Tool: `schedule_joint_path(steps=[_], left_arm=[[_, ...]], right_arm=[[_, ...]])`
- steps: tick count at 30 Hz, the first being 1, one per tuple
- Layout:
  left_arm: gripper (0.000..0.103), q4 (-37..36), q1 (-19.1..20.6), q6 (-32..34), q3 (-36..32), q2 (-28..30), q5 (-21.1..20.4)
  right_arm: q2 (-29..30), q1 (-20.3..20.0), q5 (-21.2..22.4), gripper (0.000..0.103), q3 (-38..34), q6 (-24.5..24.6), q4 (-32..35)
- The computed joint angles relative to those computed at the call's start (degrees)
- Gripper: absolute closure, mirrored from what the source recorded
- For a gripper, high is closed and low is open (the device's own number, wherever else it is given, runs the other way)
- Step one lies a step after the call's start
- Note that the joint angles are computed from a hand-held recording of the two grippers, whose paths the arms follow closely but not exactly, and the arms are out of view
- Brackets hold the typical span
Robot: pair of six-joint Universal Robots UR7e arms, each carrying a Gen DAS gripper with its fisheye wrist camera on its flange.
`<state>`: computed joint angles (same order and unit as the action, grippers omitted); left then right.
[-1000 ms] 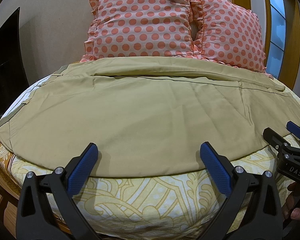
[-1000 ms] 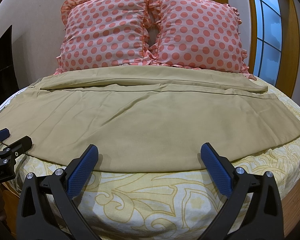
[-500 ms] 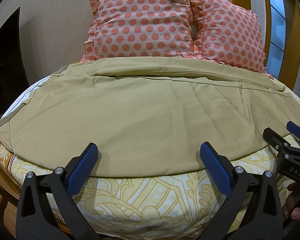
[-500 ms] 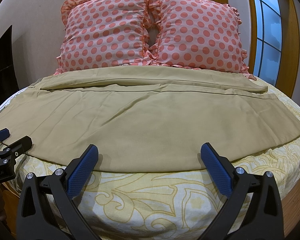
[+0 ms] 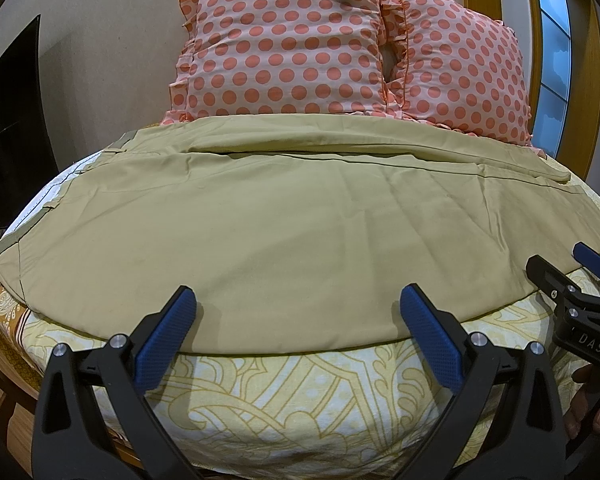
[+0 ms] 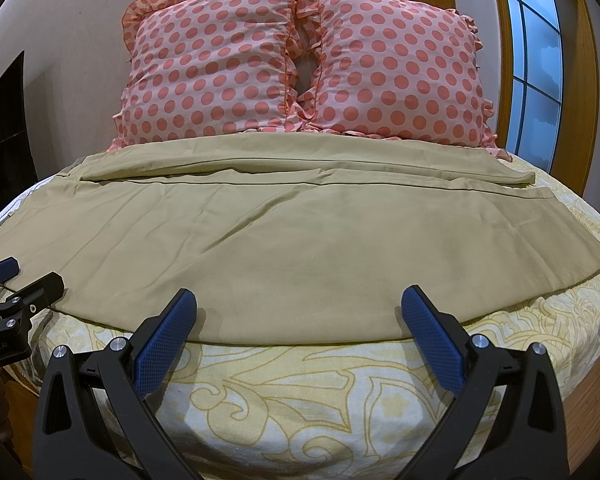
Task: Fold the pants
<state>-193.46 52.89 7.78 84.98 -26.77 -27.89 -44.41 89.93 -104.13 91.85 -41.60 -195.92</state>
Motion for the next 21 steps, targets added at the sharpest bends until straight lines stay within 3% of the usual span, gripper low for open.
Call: schedule_joint_path(steps=[14, 21], left_arm=[[0.002, 0.9, 0.0, -0.6, 0.0, -0.2, 0.0], [0.002, 9.9, 0.6, -7.3, 0.2, -3.6, -1.2]], right_arm=[[-0.6, 0.0, 0.5, 0.001, -0.5, -0.2, 2.6], [-2.7, 0.2, -0.3, 0.001, -5.7, 3.3, 12.4]])
